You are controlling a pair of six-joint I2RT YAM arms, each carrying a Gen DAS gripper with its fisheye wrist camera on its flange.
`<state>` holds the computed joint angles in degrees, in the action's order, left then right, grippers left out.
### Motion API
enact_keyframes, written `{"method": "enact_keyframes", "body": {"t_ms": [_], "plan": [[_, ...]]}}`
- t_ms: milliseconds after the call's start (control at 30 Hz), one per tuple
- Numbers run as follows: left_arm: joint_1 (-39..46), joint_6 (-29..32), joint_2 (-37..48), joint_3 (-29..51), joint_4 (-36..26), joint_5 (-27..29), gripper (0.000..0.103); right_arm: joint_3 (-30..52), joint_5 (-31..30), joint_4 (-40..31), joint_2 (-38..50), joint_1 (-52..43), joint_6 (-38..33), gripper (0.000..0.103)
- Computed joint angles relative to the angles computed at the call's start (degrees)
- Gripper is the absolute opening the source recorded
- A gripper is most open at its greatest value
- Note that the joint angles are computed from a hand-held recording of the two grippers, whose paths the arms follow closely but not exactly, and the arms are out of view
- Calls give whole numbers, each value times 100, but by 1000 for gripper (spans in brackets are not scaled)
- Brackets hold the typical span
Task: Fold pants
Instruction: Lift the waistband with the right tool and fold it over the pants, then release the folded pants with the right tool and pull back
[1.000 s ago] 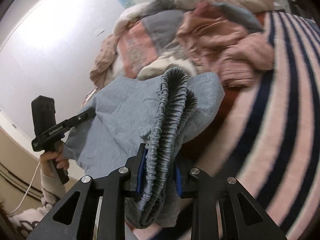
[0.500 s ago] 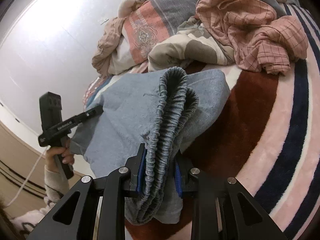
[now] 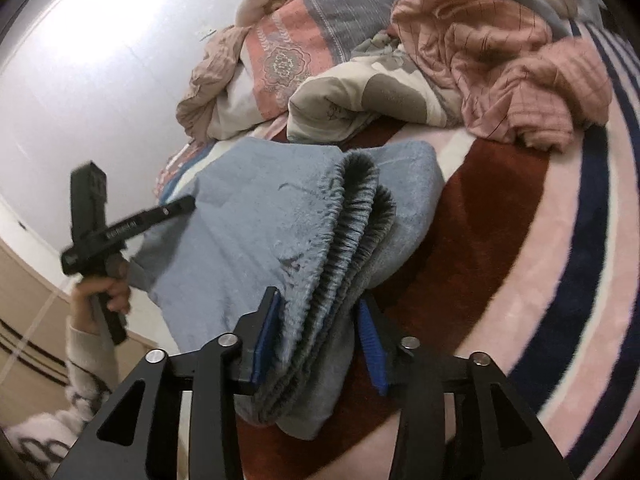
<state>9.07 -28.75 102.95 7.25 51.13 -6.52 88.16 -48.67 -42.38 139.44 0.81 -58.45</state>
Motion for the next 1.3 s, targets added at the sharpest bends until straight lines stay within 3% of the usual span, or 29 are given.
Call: {"method": "enact_keyframes", "body": {"t_ms": [133, 267, 400, 533, 700, 867, 1000, 1100, 1200, 1267, 1300], "plan": [[-548, -289, -605, -11, -721, -823, 45, -151, -2, 13, -136, -100, -219, 43], [-1036, -616, -1680, -140, -1621, -1230, 50, -360, -17, 32, -316, -239, -474, 46], [-2015, -1142, -2789, 23, -3090, -2066, 57, -577, -22, -50, -504, -457, -864, 52], [-3122, -1837, -3153, 371, -4019, -2857, 63, -731, -67, -175, -668, -783, -1248, 57], [-4420, -2771, -2499, 1235, -4644, -3731, 67, -739, -163, -317, -738, -1369, -1688, 59], [-5494, -3446, -1316, 2678, -5470, -4675, 76, -576, -484, -542, -800, -2123, -2278, 73], [-6173, -4035, -232, 4321, -6656, -5559, 88, -257, -772, -788, -761, -2755, -2662, 74], [-6562, -4446, 581, 5622, -7588, -6095, 98, 265, -1122, -1271, -572, -3322, -3060, 84], [-6840, -4591, 1237, 6674, -7999, -6424, 101, 756, -1459, -1578, -407, -3803, -3361, 88], [-6956, -4489, 1564, 7202, -8059, -6518, 102, 1040, -1661, -1685, -308, -4097, -3503, 96], [-7026, -4604, 1837, 7671, -8379, -6576, 102, 1239, -1752, -1883, -218, -4227, -3650, 99]]}}
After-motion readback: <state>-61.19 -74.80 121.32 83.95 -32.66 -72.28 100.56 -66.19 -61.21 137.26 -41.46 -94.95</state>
